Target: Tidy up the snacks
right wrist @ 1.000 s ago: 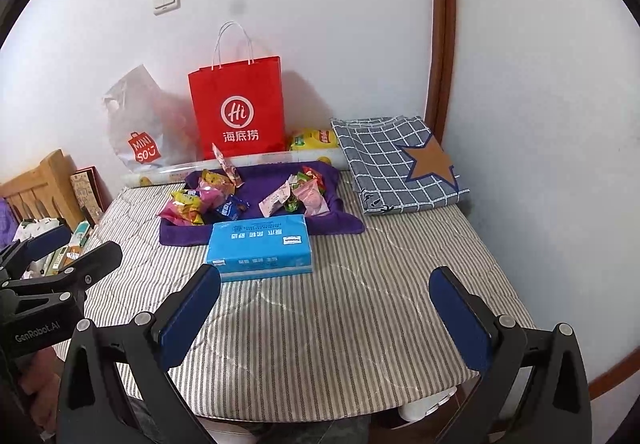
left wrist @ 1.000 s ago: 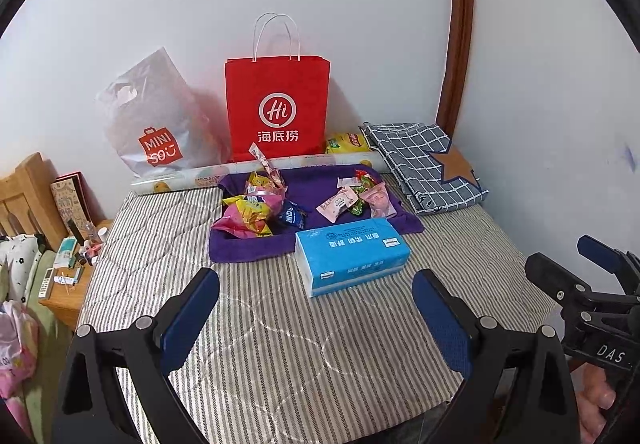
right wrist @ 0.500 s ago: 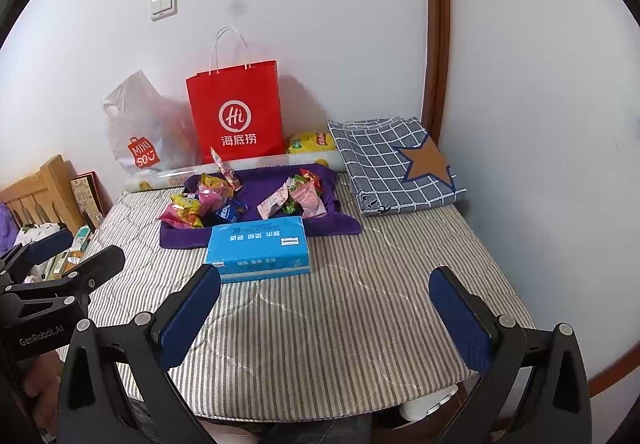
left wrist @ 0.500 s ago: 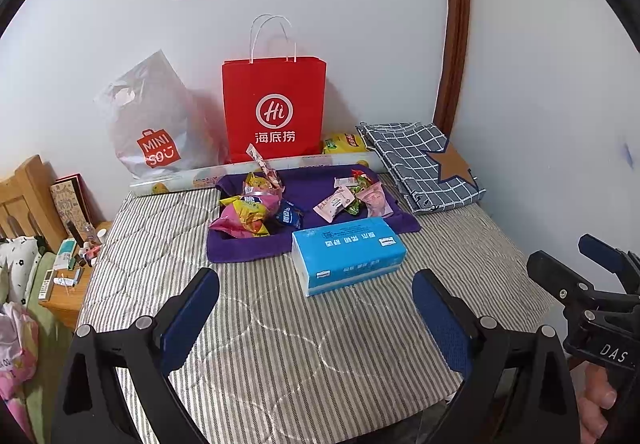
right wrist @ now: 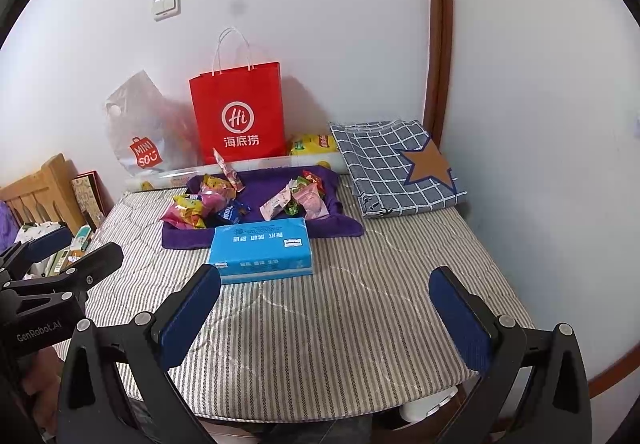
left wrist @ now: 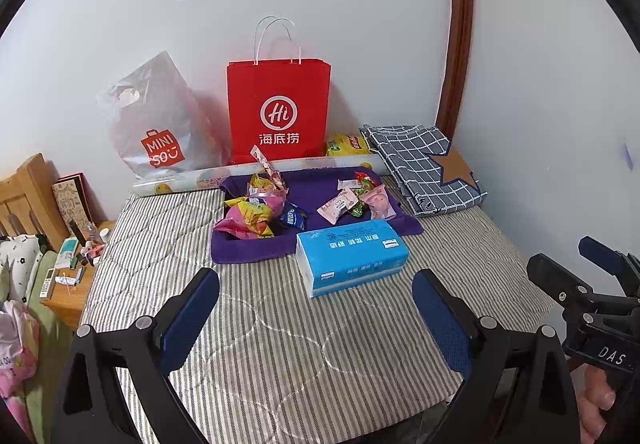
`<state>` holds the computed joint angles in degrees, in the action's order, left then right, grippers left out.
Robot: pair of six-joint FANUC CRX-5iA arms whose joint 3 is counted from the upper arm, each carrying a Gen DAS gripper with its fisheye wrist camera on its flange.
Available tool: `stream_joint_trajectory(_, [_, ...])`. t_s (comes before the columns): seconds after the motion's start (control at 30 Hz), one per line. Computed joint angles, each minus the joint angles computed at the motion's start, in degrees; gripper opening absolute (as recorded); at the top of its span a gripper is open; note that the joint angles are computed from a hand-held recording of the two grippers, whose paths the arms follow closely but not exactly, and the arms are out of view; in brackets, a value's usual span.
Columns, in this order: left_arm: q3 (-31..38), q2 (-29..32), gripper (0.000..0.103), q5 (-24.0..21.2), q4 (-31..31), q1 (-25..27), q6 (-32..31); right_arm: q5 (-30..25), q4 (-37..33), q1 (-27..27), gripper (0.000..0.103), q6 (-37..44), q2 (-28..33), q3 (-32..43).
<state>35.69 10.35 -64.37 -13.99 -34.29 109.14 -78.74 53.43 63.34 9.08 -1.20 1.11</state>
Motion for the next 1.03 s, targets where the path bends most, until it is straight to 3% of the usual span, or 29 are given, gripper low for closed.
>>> stream_joint_trajectory(1.03, [0.8, 0.1, 0.098, 0.2, -1.3, 0.1, -0.2, 1.1, 0.0, -0.4, 0.103, 0.0, -0.1, 0.2])
